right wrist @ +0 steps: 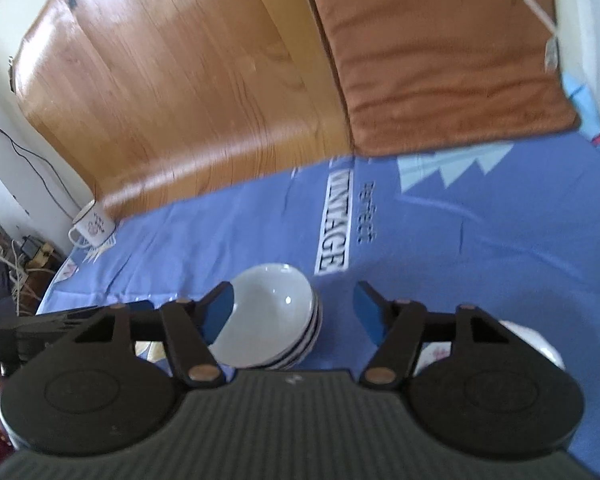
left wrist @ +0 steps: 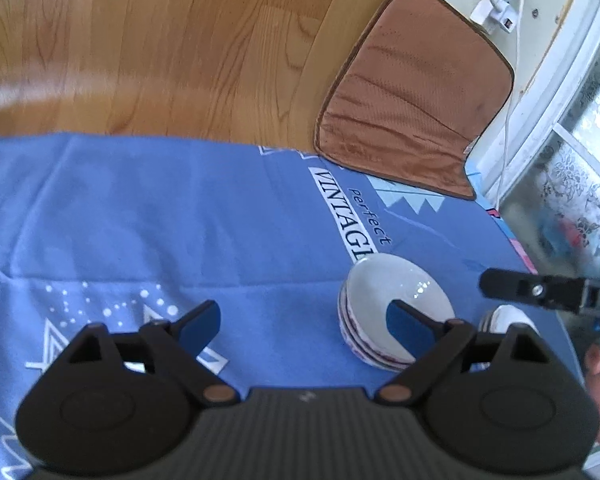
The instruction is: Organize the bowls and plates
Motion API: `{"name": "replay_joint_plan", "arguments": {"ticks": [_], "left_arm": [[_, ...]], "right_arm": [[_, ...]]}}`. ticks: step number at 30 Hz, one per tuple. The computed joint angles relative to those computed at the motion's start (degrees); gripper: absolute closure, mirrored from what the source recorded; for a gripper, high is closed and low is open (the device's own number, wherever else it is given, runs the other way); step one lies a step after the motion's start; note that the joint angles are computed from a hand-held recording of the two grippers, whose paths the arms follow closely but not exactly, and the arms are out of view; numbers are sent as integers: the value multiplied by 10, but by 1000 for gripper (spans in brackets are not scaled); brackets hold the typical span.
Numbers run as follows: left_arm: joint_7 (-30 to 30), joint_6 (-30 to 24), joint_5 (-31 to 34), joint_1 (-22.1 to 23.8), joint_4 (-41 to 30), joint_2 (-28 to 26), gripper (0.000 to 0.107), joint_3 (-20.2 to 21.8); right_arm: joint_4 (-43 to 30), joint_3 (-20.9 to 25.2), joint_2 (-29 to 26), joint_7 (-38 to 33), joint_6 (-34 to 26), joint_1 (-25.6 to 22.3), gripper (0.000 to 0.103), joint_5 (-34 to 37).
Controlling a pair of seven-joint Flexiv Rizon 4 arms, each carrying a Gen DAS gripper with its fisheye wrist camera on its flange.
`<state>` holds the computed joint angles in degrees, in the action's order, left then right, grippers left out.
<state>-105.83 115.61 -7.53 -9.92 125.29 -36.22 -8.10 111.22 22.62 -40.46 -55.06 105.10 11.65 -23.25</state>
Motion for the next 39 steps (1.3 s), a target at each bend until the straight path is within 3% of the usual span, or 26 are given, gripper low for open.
{"name": "replay_joint_plan", "arguments": {"ticks": [4,8,16,27,30,33,39], "left_arm": [[-8,-8,29,42,-8,-5,13,-36],[-6,-19,34,42,-20,-10,13,-38],[-5,-54,23,40,-41,-20,28,-46],[-18,-80,42,107,-63,-58,49,-126],[-24,-92,46,135,-72,-79,60,-156],[-30,-75,72,188,-74,-117,79,-214],[-49,-87,62,166,-59,-87,80,-196]], "right_arm": [[-21,75,-22,-7,-53,-60,36,-23],[-36,102,-31,-36,-87,-72,36,-12],[-65,118,-43,-79,-144,-71,43,38],[-116,164,-75,-141,-230,-89,60,121],[-131,177,-86,-154,-253,-94,67,149],[-139,179,-90,-166,-259,-90,69,175],[-123,157,-60,-196,-249,-70,75,213]]}}
